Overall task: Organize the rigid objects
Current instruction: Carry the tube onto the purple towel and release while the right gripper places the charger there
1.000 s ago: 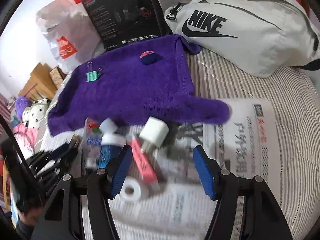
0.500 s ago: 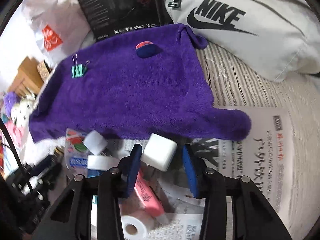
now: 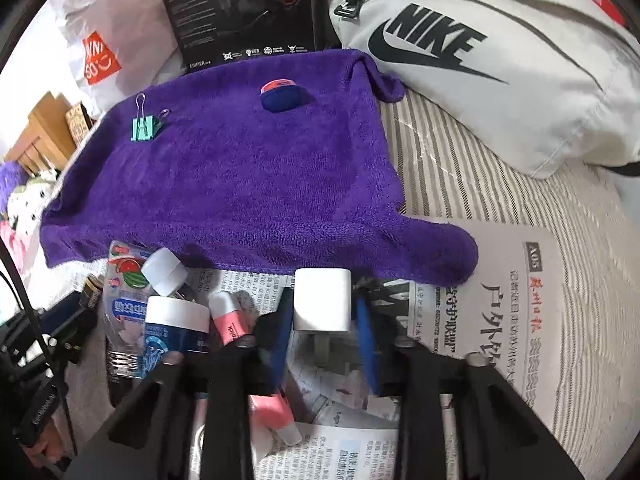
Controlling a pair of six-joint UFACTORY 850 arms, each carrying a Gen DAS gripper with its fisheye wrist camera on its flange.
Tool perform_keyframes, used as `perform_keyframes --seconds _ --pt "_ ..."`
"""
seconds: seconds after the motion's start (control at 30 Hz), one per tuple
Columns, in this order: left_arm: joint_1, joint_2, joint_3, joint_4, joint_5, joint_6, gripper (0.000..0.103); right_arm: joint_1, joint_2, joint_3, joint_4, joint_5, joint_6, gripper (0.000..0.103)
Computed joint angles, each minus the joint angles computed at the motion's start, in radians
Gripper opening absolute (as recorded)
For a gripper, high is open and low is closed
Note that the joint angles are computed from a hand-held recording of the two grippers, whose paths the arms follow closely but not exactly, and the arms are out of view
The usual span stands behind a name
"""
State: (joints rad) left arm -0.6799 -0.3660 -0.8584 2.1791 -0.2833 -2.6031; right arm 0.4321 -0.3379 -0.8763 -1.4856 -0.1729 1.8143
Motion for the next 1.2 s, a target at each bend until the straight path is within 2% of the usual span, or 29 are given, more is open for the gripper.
perform_keyframes --seconds 0.2,0.33,0.43,0.67,0.83,0.93,1.07,1.2 --pt "0.003 0.004 -0.007 -0.035 0.025 0.035 0.023 -0.001 0.021 0.019 0.104 -0.006 -0.133 0.026" --pt "0.019 0.018 0.005 0.092 0.063 -0.103 0.023 -0.019 0.063 0.056 0.144 0.041 -0.183 0.026" --pt "0.031 0.028 0.011 0.143 0.090 -0.159 0.023 -0.021 0.097 0.081 0.112 0.050 -0.160 0.026" --pt "0.042 0.053 0.022 0.069 0.106 -0.083 0.022 -0.017 0.131 0.107 0.079 0.069 -0.142 0.026" --pt "0.051 0.073 0.025 0.023 0.117 -0.036 0.022 -0.017 0.141 0.119 -0.017 0.088 -0.047 0.026" --pt "0.058 0.084 0.027 0.076 0.126 -0.086 0.022 -0.016 0.148 0.124 -0.109 0.097 0.044 0.026" --pt "0.062 0.090 0.013 0.022 0.134 -0.010 0.022 -0.011 0.157 0.124 -0.218 0.106 0.150 0.026" --pt "0.069 0.096 -0.002 -0.001 0.137 0.031 0.022 -0.008 0.157 0.113 -0.153 0.108 0.073 0.026"
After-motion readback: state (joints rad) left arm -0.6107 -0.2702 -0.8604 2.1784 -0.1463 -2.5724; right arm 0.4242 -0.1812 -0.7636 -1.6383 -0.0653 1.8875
